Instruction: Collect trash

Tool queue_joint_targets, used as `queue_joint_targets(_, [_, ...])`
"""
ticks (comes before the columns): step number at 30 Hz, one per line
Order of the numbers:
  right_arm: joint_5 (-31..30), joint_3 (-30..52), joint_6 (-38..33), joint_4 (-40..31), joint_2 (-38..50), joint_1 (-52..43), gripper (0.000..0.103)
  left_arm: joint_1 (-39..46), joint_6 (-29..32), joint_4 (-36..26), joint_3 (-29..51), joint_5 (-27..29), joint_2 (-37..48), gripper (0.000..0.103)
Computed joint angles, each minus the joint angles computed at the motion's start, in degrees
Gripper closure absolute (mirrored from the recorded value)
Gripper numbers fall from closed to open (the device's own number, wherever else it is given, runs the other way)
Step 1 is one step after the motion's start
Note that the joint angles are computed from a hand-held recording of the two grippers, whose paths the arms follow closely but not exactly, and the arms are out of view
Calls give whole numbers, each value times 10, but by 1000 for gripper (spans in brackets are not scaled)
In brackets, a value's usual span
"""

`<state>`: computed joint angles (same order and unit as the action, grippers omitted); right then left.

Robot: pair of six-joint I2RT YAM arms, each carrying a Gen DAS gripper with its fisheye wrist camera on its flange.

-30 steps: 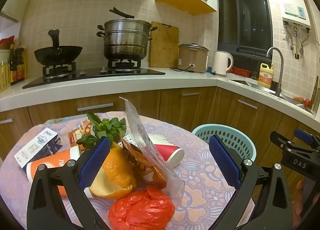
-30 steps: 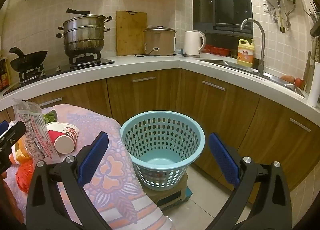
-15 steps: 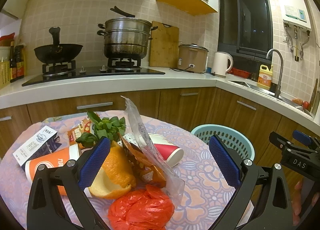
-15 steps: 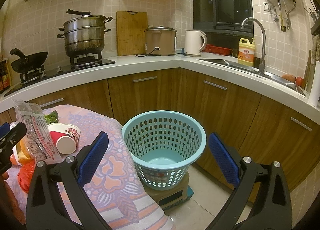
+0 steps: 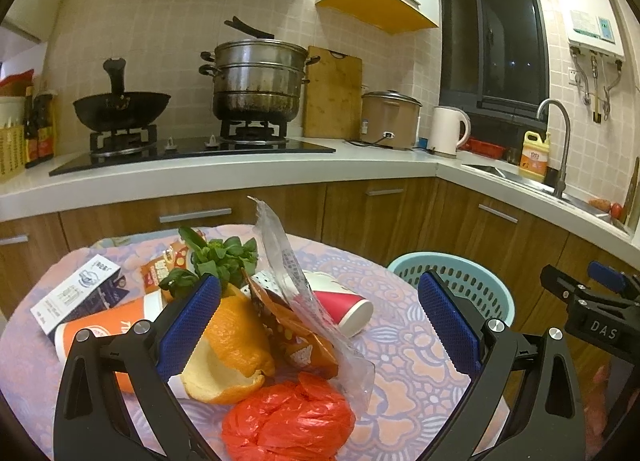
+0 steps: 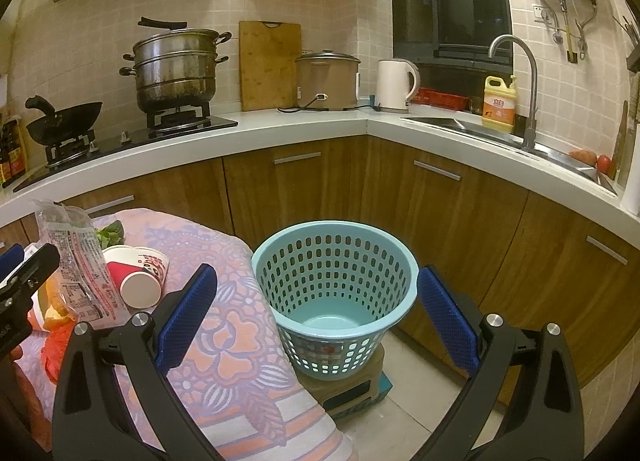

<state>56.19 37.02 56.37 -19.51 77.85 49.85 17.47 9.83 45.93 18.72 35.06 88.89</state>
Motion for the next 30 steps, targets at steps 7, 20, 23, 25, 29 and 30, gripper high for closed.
queue_joint_targets(7, [4,11,-8,-16,-6,12,8,7,-6,-3,4,0,-4,7])
queue_joint_targets(20, [-33,39,-93,41,11,56,25,288,49,-259,121,148,-37,7])
queue_joint_targets(23, [-70,39,-116,82,25,61,25,319,95,-330,175,156,11,7])
queue_joint_targets(25, [-79,42,-122,97,33,71,25,325,139,-388,215,153,46,8])
queue_joint_targets(29, [-84,58,-130,101,51,96,25,293,226,-489,296,106,112,8])
queue_joint_targets(30, [-85,62,-130,100,56,97,25,284,239,-504,308,89,125,8])
